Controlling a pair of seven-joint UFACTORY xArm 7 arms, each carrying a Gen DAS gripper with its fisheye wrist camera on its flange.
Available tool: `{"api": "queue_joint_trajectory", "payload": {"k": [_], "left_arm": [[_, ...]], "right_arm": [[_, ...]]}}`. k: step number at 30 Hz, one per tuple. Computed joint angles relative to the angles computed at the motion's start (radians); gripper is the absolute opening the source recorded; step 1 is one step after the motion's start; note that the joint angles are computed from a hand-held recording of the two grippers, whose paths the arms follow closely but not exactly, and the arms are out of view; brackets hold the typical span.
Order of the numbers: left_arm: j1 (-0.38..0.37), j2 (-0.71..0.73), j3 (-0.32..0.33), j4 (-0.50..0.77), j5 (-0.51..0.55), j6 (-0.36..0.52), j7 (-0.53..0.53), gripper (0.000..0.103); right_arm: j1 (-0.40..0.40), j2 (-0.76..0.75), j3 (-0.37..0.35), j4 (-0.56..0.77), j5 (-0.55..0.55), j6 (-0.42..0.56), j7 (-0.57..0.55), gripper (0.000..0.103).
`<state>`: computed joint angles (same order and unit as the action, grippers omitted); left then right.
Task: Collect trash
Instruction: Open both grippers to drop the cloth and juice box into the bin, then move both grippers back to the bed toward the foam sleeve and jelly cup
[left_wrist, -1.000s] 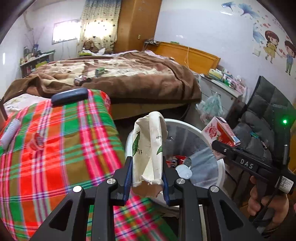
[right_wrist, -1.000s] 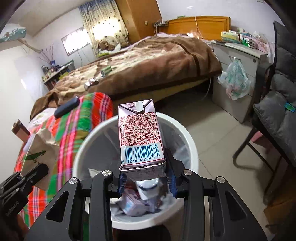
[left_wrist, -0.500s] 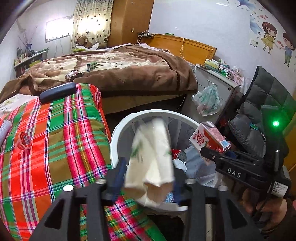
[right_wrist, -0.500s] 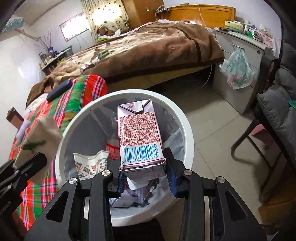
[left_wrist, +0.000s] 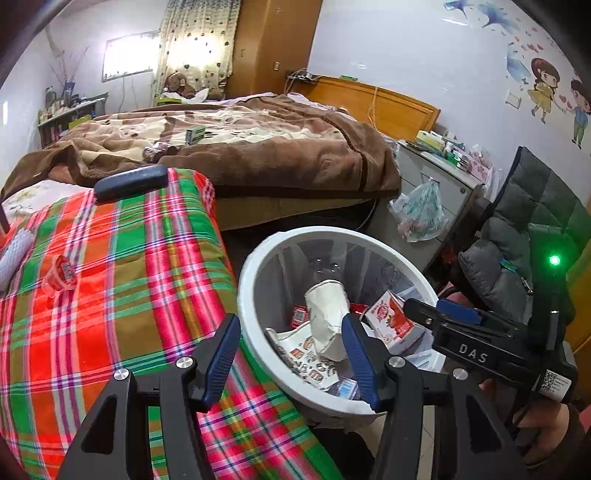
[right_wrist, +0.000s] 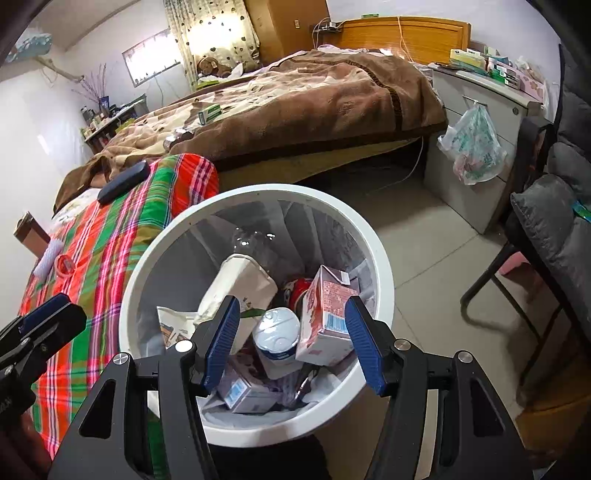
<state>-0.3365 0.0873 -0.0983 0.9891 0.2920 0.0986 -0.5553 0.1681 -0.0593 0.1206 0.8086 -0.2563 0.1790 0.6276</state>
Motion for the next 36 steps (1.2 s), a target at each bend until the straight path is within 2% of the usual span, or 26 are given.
{"api": "queue_joint_trajectory", "payload": {"k": [4, 8, 10, 14, 21, 26, 36], "left_arm": [[0.008, -0.027, 0.006, -0.029, 0.015, -0.013, -0.019, 0.057], [0.023, -0.063, 0.013, -0.060, 0.098, -0.018, -0.095, 0.057], [0.040, -0.079, 0.004, -0.076, 0.096, -0.026, -0.096, 0.057], [0.089, -0.122, -0.013, -0.113, 0.163, -0.027, -0.162, 0.057], [0.198, -0.198, -0.063, -0.182, 0.215, -0.046, -0.220, 0.057], [0.281, -0.260, -0.099, -0.236, 0.210, -0.052, -0.222, 0.057], [0.417, -0.359, -0.131, -0.326, 0.132, -0.054, -0.158, 0.057]], "right_arm": [[0.000, -0.004, 0.007, 0.000, -0.015, -0.013, 0.019, 0.061], [0.003, -0.007, 0.014, -0.002, -0.029, -0.031, 0.040, 0.061], [0.005, -0.006, 0.019, -0.002, -0.037, -0.044, 0.054, 0.061], [0.022, 0.003, 0.025, 0.007, -0.020, -0.062, 0.043, 0.061], [0.051, 0.019, 0.035, 0.025, -0.033, -0.076, 0.049, 0.061], [0.083, 0.045, 0.039, 0.056, -0.027, -0.085, 0.036, 0.061], [0.168, 0.126, 0.036, 0.147, 0.009, -0.084, -0.027, 0.061]]}}
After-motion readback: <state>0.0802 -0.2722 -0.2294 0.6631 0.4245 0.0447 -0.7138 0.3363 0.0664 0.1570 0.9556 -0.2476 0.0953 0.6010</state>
